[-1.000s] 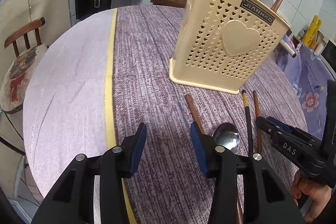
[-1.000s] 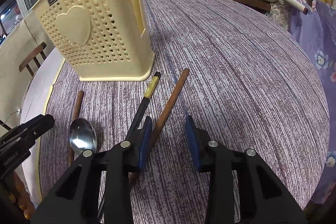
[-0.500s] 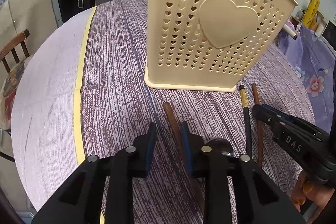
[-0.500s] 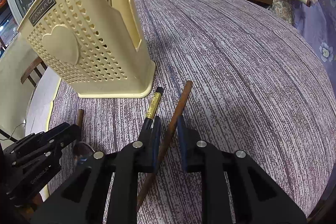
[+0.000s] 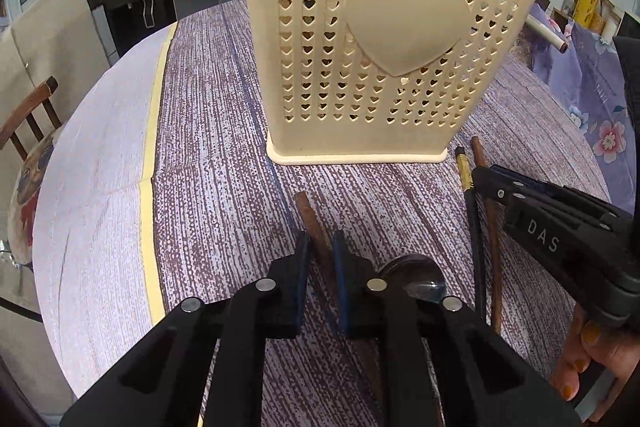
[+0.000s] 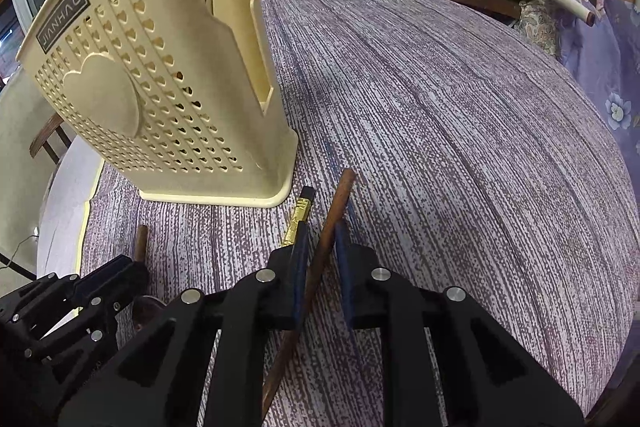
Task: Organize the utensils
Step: 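Close the left tool on a brown chopstick while the right tool closes on another brown chopstick, then lift both brown chopsticks upright and carry them over the basket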
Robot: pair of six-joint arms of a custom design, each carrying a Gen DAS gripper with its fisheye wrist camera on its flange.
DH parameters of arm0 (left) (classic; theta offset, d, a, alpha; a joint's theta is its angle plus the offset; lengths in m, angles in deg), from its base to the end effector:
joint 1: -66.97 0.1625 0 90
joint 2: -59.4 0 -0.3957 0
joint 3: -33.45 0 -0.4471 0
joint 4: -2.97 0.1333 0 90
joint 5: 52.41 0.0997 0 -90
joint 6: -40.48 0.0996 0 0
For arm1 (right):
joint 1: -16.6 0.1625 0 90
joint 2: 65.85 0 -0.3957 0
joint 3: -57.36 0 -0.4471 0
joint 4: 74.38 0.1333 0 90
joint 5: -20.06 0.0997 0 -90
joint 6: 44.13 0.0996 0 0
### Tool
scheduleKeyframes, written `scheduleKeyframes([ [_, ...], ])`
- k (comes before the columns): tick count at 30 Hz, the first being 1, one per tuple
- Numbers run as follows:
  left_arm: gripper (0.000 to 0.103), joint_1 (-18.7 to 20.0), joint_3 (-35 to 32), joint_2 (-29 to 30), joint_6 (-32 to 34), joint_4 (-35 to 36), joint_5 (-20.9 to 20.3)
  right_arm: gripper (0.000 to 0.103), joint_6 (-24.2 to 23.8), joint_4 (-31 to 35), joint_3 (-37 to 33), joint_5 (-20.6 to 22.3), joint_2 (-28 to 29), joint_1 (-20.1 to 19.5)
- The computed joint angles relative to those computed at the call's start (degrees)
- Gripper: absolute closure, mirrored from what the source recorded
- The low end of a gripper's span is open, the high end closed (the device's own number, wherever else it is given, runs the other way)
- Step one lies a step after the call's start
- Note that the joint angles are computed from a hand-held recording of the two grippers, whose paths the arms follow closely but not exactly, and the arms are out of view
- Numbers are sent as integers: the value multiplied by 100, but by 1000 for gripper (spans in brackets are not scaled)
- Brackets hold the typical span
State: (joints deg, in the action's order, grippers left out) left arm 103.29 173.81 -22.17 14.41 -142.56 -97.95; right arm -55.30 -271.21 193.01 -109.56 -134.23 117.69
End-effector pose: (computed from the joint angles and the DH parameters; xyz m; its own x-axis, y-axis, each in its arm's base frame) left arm -0.1901 -0.3918 0.0949 -0.7044 0.2779 -0.6531 0.5509 0.7943 -0.2562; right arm 0.1539 -0.4226 0.1223 -0.7895 0.0991 0.6057 -0.3071 0.7907 -0.5296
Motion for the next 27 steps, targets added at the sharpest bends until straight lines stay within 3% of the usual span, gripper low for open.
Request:
scheduleKeyframes([
  [8, 91, -84, 77, -66, -65, 0, 43, 93, 35, -69, 44, 3, -5, 16],
  [27, 94, 97, 27, -121, 133, -151, -43, 95, -69, -12, 200, 570, -298, -251],
])
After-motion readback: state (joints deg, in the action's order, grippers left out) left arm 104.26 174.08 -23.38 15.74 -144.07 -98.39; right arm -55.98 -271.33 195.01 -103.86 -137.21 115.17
